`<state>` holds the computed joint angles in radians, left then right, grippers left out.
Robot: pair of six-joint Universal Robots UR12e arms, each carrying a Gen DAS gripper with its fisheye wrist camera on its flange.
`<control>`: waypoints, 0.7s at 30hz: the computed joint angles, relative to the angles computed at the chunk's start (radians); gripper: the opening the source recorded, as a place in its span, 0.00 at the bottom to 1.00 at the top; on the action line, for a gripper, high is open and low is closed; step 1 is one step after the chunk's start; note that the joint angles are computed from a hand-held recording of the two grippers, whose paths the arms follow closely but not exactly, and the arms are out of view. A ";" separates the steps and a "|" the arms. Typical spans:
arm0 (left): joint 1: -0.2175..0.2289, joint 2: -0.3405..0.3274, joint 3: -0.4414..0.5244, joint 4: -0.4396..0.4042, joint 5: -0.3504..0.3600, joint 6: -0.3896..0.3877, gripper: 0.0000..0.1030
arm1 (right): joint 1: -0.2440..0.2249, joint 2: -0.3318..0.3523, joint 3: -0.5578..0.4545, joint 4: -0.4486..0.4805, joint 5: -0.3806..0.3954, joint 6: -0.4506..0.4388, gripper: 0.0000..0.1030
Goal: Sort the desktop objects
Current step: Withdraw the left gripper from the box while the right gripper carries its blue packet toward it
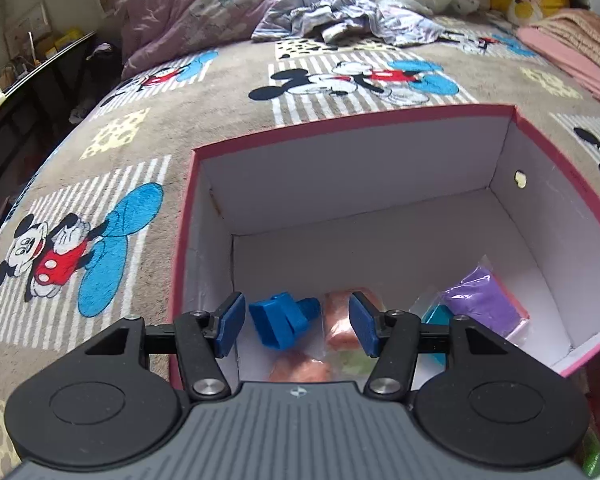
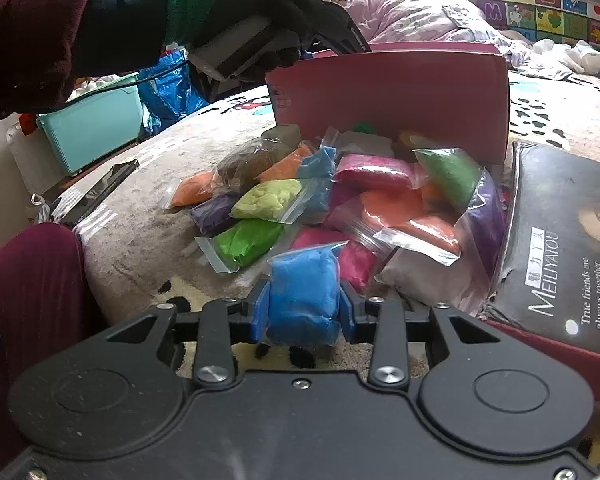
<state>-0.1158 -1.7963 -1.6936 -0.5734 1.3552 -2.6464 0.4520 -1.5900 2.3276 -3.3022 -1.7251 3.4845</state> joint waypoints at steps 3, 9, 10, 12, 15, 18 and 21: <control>0.013 0.019 -0.018 0.012 -0.031 -0.002 0.55 | 0.008 -0.002 -0.002 0.006 -0.011 -0.004 0.34; 0.045 0.066 -0.057 0.022 -0.122 -0.003 0.64 | 0.023 -0.012 -0.004 0.013 -0.037 0.001 0.34; 0.050 0.075 -0.064 0.025 -0.136 -0.001 0.65 | 0.025 -0.015 -0.004 0.015 -0.042 0.004 0.34; 0.061 0.093 -0.078 0.031 -0.166 0.003 0.65 | 0.028 -0.021 -0.005 0.018 -0.051 0.013 0.34; 0.078 0.123 -0.103 0.044 -0.213 0.005 0.65 | 0.031 -0.034 -0.005 0.019 -0.064 0.024 0.34; 0.096 0.153 -0.131 0.062 -0.258 0.011 0.65 | 0.032 -0.048 -0.007 0.019 -0.077 0.037 0.34; 0.116 0.183 -0.164 0.088 -0.295 0.009 0.66 | 0.034 -0.061 -0.010 0.017 -0.093 0.047 0.34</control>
<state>0.0007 -1.6137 -1.8580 -0.4856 1.0605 -2.6375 0.4856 -1.6514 2.3175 -3.2854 -1.8186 3.5318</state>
